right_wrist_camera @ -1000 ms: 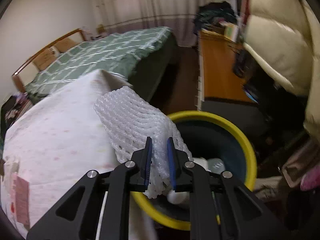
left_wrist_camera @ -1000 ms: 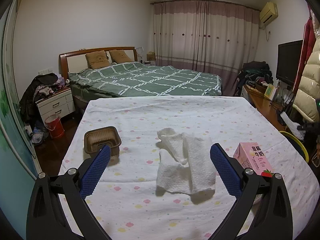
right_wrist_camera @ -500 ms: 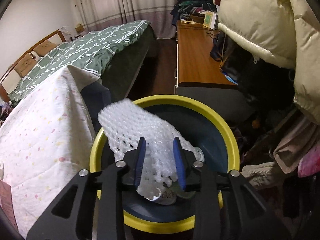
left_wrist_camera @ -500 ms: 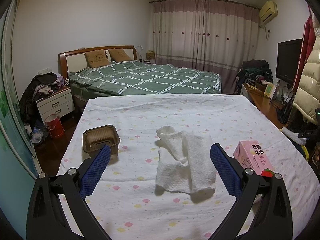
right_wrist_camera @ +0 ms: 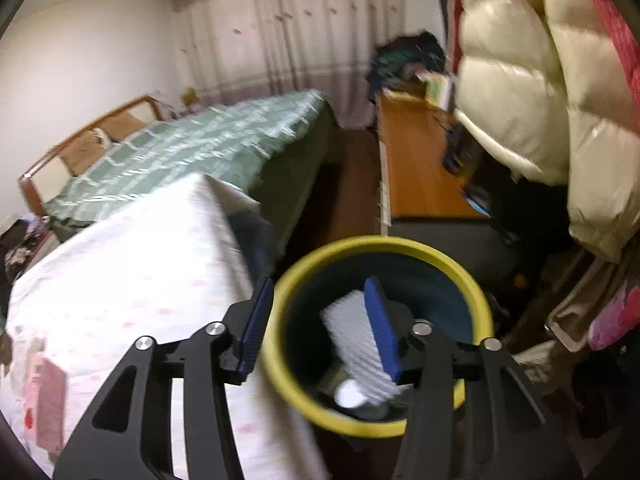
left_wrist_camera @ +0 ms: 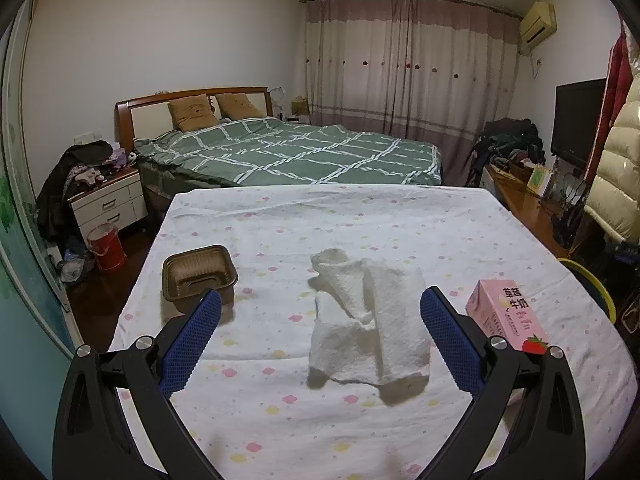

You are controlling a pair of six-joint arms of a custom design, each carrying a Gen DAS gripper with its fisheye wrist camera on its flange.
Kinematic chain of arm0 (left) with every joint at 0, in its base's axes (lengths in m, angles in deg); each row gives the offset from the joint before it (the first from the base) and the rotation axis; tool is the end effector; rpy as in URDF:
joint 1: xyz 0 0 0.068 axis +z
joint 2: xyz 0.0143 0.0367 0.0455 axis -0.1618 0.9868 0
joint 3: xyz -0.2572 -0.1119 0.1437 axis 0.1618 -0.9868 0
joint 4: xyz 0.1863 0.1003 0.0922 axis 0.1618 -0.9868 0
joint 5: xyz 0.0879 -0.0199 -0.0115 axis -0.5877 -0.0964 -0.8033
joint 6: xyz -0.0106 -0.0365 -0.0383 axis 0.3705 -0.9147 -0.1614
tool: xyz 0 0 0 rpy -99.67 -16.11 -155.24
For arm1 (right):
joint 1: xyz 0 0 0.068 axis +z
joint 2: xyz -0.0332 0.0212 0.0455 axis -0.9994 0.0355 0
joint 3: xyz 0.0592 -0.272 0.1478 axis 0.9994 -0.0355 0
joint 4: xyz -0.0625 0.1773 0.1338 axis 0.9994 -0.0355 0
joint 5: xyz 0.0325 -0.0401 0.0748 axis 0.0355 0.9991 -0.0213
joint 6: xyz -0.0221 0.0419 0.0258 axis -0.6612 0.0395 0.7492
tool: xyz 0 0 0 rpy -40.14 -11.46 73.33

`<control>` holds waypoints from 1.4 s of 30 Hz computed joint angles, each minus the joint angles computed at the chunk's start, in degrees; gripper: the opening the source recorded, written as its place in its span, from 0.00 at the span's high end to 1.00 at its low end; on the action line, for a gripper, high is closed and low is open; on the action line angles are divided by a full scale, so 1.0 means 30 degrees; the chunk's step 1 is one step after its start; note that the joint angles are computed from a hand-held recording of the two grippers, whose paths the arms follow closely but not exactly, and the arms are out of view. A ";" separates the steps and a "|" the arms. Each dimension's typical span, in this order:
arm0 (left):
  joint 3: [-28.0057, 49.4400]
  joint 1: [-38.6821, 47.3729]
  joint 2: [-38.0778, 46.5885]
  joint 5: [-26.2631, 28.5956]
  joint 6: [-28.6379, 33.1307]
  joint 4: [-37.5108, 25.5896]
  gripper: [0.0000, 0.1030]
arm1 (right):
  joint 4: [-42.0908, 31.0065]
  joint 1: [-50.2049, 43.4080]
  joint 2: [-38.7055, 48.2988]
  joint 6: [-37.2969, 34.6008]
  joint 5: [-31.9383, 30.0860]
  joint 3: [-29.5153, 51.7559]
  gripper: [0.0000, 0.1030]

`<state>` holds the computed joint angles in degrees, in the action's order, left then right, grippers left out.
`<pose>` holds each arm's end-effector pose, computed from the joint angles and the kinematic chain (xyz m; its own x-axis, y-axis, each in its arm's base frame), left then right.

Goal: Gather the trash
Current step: 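Carry the bubble wrap over the yellow bin and open the right tool, then grasp the brown plastic tray with the left tool, then carry the brown tray over the yellow bin and open the left tool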

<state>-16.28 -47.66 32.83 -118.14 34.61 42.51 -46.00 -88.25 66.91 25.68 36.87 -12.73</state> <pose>0.1274 -0.0692 0.2226 -0.4629 -0.1769 -0.8686 -0.2758 0.9600 -0.0485 0.3008 0.0013 0.2059 -0.6027 0.1138 -0.7898 0.0080 0.9906 0.1366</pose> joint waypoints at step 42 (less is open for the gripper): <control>0.4978 1.6232 0.9178 0.9780 0.2194 -0.0755 0.33 | 0.2297 0.4435 0.1047 0.1132 0.0413 -0.1479 0.49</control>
<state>-1.35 1.04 60.36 -88.80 41.19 40.25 -39.11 -74.95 70.05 29.08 38.11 -17.17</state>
